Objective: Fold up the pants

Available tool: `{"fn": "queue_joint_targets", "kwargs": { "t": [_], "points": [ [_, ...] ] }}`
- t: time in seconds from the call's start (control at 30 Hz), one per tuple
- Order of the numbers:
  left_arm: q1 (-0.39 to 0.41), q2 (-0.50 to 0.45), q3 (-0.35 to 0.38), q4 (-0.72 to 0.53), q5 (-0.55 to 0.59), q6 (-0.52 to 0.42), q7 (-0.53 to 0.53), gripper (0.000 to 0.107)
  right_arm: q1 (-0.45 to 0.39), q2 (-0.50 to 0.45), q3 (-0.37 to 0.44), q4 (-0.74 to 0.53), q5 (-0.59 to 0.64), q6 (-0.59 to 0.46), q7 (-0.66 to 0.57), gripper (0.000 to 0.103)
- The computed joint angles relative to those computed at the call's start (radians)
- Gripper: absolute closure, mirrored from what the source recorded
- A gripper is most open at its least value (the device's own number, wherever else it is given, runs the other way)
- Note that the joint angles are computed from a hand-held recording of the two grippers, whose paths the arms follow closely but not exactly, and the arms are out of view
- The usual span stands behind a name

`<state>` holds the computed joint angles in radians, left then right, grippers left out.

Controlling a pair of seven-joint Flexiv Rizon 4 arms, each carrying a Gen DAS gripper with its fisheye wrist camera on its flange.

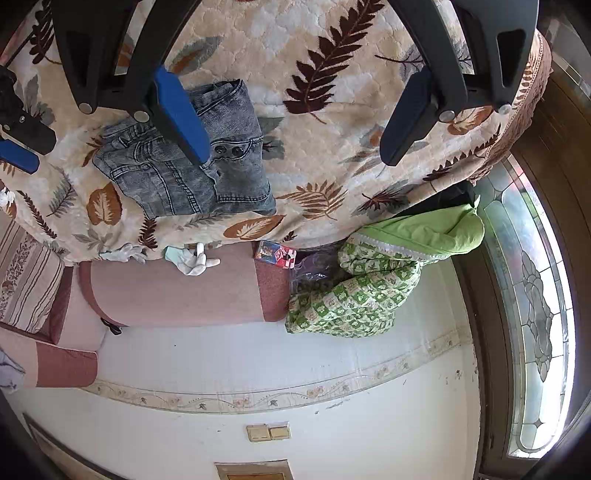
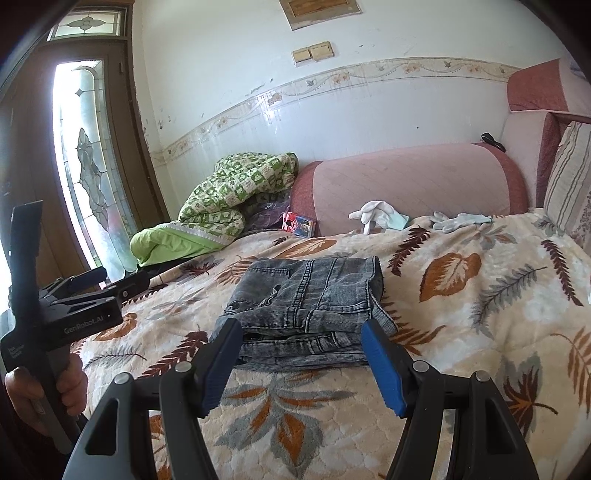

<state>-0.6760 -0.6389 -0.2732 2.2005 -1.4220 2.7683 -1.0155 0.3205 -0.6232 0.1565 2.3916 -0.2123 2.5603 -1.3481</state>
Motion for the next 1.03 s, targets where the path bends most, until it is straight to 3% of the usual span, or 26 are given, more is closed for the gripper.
{"fn": "queue_joint_targets", "kwargs": {
  "t": [0.8, 1.03],
  "points": [
    [-0.005, 0.006, 0.003, 0.009, 0.02, -0.004, -0.012, 0.013, 0.009, 0.0, 0.001, 0.001, 0.007, -0.007, -0.01, 0.033],
    [0.013, 0.03, 0.03, 0.061, 0.14, -0.042, -0.084, 0.013, 0.004, -0.002, -0.001, -0.005, 0.004, -0.023, -0.004, 0.033]
  ]
}}
